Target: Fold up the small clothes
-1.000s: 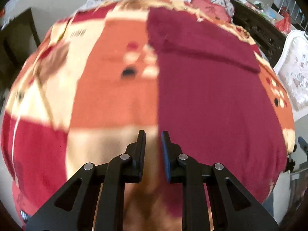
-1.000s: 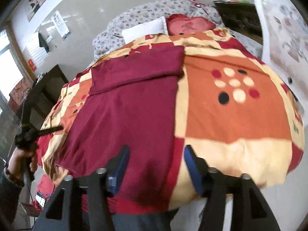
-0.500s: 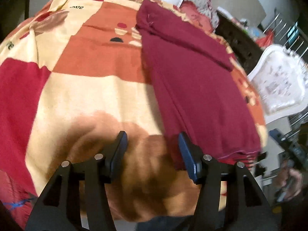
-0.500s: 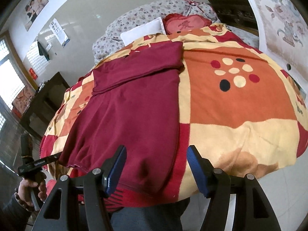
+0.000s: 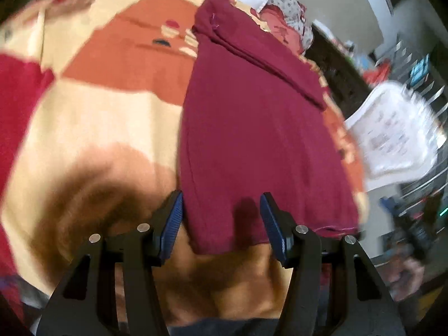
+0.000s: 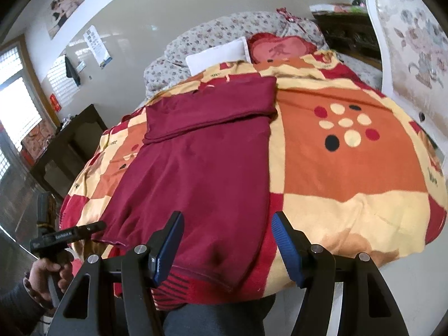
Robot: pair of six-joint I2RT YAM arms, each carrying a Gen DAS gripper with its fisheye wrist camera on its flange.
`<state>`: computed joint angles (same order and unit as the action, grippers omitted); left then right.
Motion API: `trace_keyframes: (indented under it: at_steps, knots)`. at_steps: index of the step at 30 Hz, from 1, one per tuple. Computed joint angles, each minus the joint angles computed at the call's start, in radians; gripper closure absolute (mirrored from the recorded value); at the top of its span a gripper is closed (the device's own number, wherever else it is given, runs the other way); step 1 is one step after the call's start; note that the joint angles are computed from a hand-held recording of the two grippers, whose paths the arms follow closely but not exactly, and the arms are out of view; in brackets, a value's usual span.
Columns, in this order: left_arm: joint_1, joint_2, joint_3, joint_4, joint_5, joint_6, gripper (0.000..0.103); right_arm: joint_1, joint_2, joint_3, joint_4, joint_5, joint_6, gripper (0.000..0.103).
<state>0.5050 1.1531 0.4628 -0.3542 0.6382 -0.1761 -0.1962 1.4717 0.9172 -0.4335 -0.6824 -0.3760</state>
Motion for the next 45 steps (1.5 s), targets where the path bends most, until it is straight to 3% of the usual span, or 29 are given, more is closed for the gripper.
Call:
trace_keyframes:
  at_steps: [2,5,8,9,11,13,15,20,23,27,31,37,45]
  knots:
    - [0.024,0.041,0.009,-0.011,0.084,0.014,0.048,-0.005,-0.003,-0.006,0.006,-0.003,-0.007,0.041]
    - [-0.017,0.027,0.026,-0.016,0.035,0.01,0.048,-0.009,0.014,0.002,-0.018,0.007,-0.018,0.041]
    - [0.0,0.034,0.041,-0.003,0.06,-0.017,0.051,-0.032,0.031,0.007,-0.066,0.0,-0.048,0.041]
    - [-0.005,0.03,0.042,-0.002,0.049,-0.017,0.055,-0.042,0.043,0.011,-0.087,-0.011,-0.058,0.041]
    - [-0.041,0.037,0.047,-0.016,-0.01,-0.014,0.079,-0.062,0.069,0.012,-0.114,-0.034,-0.061,0.041]
    - [-0.056,0.023,0.041,-0.024,-0.079,-0.018,0.09,-0.073,0.096,0.01,-0.139,-0.072,-0.069,0.041]
    - [-0.031,-0.002,0.025,-0.024,-0.082,-0.017,0.091,-0.064,0.119,0.004,-0.155,-0.092,-0.089,0.041]
    - [-0.045,-0.046,0.009,-0.026,-0.114,-0.003,0.094,-0.017,0.169,-0.02,-0.05,-0.075,-0.033,0.041]
    - [-0.061,-0.041,0.011,-0.022,-0.131,0.01,0.094,0.01,0.215,0.001,-0.054,-0.031,-0.031,0.053]
    - [-0.054,0.004,0.013,-0.009,-0.124,0.011,0.094,-0.001,0.242,0.018,-0.086,-0.073,-0.048,0.064]
    - [-0.011,0.017,0.012,0.001,-0.07,0.005,0.094,-0.027,0.222,0.014,-0.114,-0.115,-0.094,0.088]
    - [-0.039,-0.074,-0.009,-0.011,-0.133,-0.016,0.095,-0.035,0.083,-0.085,-0.014,-0.123,-0.07,0.091]
    - [-0.052,-0.052,-0.007,0.0,-0.148,-0.02,0.095,-0.016,0.208,-0.003,-0.08,-0.103,-0.032,0.091]
